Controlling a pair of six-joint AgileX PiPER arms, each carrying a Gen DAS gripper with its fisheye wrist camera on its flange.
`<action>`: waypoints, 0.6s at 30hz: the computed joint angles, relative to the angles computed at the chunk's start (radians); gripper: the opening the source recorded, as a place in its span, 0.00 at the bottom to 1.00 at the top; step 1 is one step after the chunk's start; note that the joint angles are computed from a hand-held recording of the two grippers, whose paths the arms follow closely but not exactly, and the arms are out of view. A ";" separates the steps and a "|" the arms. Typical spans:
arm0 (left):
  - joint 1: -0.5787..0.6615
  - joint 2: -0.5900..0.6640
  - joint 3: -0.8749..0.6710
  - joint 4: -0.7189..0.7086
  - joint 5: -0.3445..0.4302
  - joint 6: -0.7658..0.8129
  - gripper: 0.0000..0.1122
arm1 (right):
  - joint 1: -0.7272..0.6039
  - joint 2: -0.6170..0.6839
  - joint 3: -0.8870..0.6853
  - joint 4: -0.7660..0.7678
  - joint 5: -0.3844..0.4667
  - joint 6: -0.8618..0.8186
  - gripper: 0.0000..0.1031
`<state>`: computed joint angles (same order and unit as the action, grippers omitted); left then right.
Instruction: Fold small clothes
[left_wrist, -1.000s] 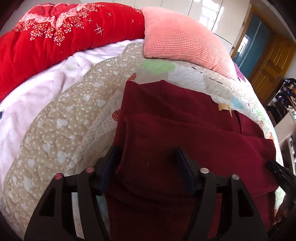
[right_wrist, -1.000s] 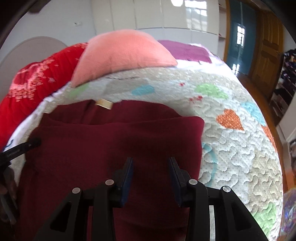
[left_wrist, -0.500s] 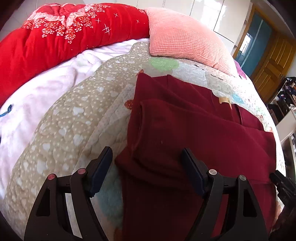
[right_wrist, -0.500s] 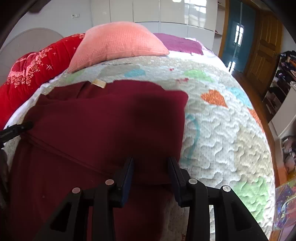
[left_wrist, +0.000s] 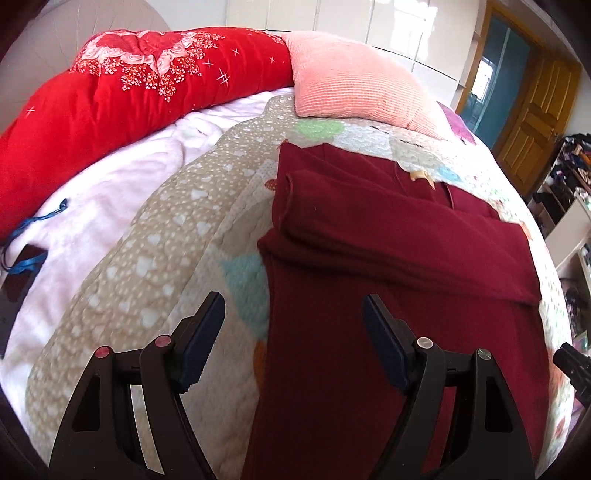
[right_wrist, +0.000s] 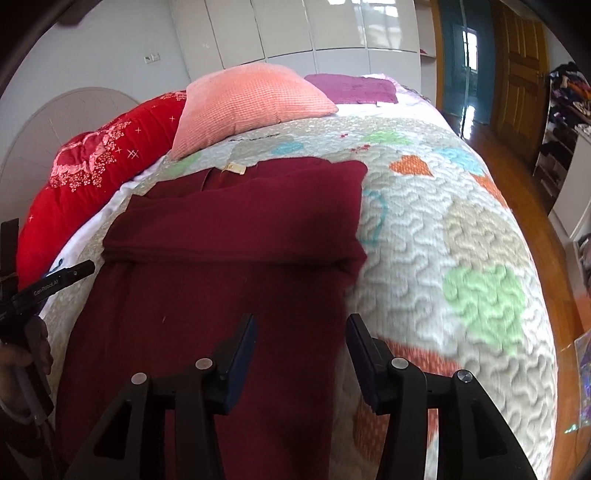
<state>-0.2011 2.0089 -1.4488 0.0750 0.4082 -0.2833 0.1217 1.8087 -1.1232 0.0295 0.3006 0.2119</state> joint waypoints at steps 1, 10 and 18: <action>-0.003 -0.015 0.022 0.009 -0.006 -0.005 0.69 | 0.004 -0.011 0.019 -0.008 -0.003 0.014 0.47; -0.002 -0.152 0.235 0.000 -0.070 -0.018 0.69 | -0.012 -0.065 0.171 0.219 -0.054 -0.149 0.49; 0.045 -0.264 0.406 -0.133 -0.104 0.102 0.69 | 0.005 -0.103 0.246 0.348 -0.076 -0.266 0.49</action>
